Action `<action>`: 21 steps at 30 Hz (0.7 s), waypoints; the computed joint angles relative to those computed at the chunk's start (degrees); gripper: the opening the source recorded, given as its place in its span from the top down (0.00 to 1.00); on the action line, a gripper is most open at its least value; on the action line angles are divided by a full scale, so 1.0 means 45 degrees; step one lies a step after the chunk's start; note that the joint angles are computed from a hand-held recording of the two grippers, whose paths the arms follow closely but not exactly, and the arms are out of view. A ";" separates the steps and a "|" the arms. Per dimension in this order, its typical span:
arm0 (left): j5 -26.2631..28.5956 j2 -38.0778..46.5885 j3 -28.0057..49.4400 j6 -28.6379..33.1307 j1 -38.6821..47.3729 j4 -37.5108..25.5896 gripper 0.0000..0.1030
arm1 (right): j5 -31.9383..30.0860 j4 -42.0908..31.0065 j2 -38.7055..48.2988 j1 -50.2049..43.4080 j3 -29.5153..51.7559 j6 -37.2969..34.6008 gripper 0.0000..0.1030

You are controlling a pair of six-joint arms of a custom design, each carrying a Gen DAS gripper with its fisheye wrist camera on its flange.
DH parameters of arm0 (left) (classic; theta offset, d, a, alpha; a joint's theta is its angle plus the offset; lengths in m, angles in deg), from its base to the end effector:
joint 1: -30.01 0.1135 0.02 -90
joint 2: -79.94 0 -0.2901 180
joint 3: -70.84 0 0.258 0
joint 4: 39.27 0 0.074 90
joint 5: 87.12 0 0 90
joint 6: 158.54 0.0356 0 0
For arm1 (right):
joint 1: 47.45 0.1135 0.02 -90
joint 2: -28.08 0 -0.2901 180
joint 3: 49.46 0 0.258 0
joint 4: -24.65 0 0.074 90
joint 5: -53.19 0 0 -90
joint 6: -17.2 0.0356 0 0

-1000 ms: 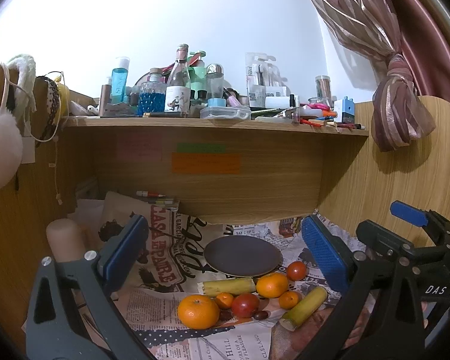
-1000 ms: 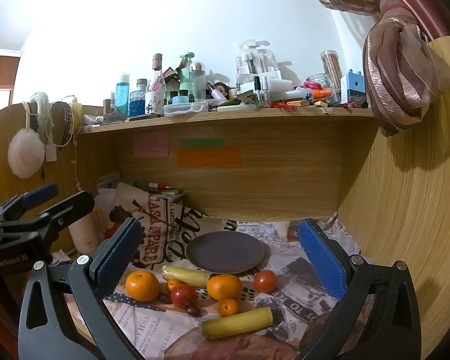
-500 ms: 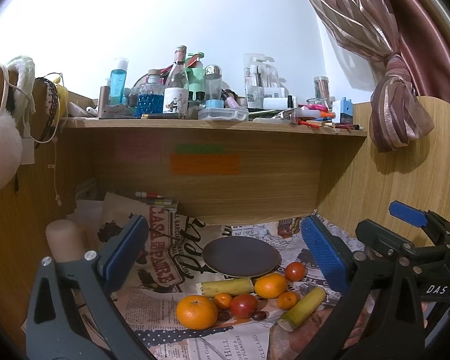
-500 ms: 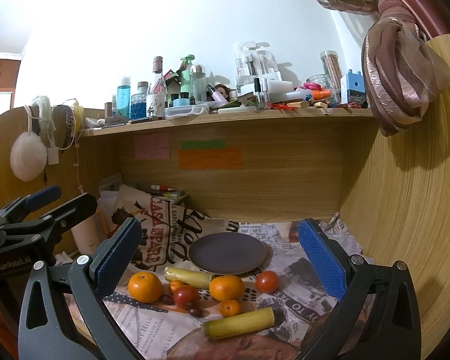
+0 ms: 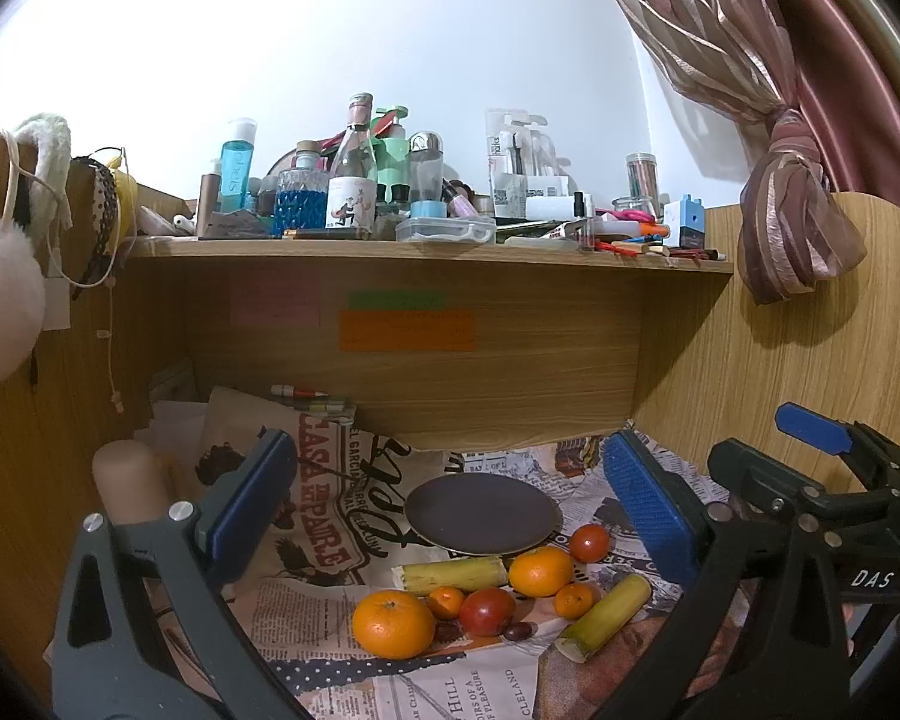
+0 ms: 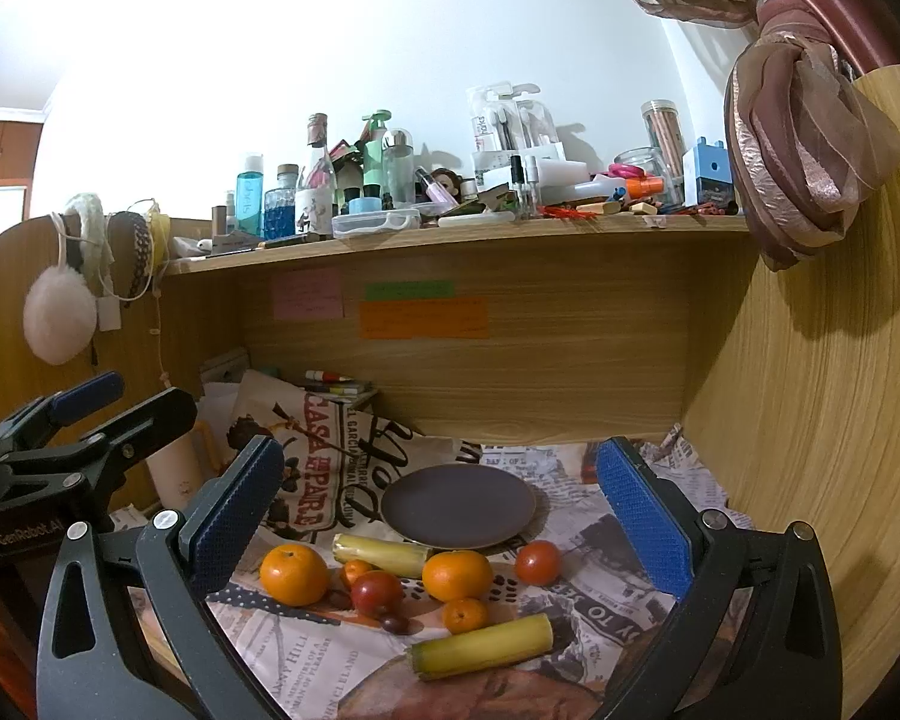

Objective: Organize fruits

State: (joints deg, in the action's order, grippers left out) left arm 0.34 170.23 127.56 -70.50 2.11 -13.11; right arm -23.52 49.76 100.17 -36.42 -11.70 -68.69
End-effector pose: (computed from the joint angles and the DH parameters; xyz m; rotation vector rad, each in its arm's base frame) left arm 0.3057 -0.1601 0.2468 0.3518 1.6759 -0.3508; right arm 0.2480 0.0400 0.2266 0.0663 1.7261 -0.0059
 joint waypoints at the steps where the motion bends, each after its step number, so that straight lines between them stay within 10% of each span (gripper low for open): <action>1: -0.0006 0.0013 0.0006 0.0016 0.0005 0.0010 0.00 | 0.0020 0.0004 0.0005 0.0012 0.0001 0.0000 0.00; 21: 0.0015 0.0029 0.0055 0.0008 -0.0041 -0.0091 0.00 | 0.0181 -0.0063 0.0004 0.0120 0.0046 0.0081 0.00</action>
State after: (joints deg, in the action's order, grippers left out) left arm 0.41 170.36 127.81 -70.47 1.93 -13.52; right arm -22.71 49.47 100.19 -35.88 -11.49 -68.33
